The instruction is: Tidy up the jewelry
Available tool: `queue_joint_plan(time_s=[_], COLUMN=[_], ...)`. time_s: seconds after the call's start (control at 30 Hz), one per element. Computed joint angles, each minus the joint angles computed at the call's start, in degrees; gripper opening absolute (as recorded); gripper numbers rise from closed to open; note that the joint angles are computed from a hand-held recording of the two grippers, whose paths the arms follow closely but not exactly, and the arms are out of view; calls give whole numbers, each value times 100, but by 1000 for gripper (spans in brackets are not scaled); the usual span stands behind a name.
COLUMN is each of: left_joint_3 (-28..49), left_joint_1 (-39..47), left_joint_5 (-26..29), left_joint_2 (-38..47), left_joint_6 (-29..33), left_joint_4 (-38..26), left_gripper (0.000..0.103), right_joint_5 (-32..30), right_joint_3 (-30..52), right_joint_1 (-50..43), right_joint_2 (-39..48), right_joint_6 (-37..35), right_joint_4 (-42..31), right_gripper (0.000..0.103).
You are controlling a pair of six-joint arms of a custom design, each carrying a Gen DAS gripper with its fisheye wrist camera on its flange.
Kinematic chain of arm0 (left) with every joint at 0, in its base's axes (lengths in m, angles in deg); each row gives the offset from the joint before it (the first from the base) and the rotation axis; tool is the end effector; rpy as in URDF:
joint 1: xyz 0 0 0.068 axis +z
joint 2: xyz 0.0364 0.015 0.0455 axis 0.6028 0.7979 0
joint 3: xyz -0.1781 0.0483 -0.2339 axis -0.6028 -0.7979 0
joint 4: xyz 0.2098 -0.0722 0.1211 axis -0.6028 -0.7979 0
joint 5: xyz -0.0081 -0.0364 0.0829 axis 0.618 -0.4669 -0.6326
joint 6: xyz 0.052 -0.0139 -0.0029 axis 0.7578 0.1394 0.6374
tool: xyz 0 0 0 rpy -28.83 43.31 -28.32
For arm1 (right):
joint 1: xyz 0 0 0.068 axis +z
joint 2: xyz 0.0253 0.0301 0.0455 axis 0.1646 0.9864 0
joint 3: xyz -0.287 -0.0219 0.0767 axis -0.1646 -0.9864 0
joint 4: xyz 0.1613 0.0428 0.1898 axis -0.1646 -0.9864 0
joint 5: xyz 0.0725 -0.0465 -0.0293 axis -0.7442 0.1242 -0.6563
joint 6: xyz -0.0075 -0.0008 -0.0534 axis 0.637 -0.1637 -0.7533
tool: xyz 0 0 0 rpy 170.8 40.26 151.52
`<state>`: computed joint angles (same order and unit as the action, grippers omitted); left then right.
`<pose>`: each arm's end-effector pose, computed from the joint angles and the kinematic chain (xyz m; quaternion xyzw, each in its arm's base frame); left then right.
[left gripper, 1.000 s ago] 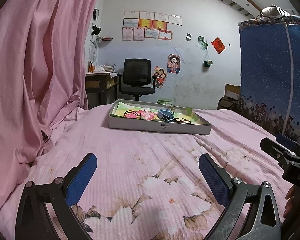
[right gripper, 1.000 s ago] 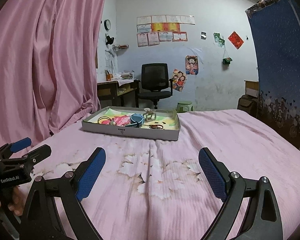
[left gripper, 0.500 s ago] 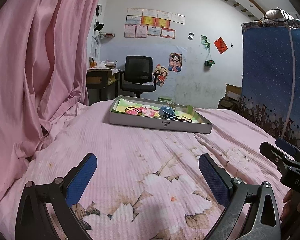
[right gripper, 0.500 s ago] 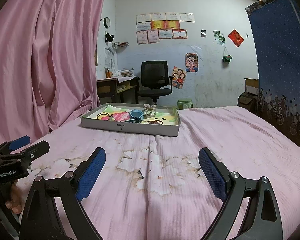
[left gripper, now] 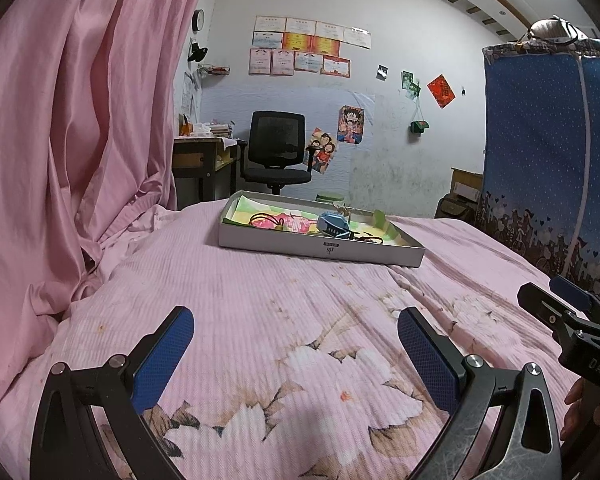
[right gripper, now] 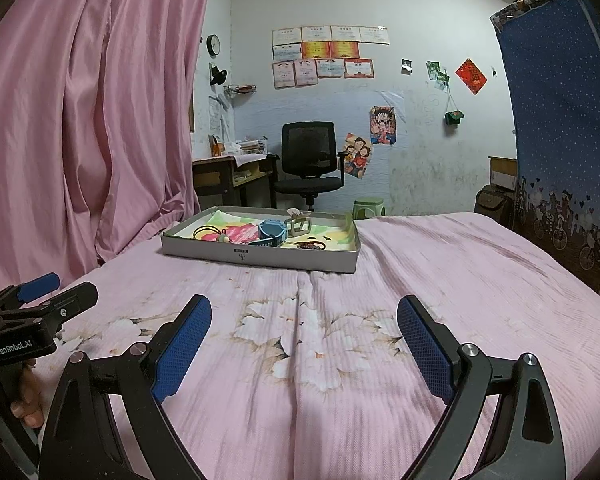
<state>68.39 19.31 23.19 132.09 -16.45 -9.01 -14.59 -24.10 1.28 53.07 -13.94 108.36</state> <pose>0.2538 -0.0738 0.2212 0.0095 0.8265 -0.0472 0.5609 0.2345 -0.0269 0.2436 0.0027 0.8061 0.0402 0.5904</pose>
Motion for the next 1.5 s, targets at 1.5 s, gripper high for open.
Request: queue_joint_plan(time_s=[1.5], left_joint_3=[-202], left_joint_1=[-105], left_joint_5=[-105], left_joint_2=[-87], left_joint_6=[-56], left_joint_4=[66], left_gripper=[103], right_joint_5=[-2], right_joint_3=[-109], right_joint_1=[53], right_joint_2=[3], right_joint_6=[-72], right_joint_4=[-7], right_gripper=[92])
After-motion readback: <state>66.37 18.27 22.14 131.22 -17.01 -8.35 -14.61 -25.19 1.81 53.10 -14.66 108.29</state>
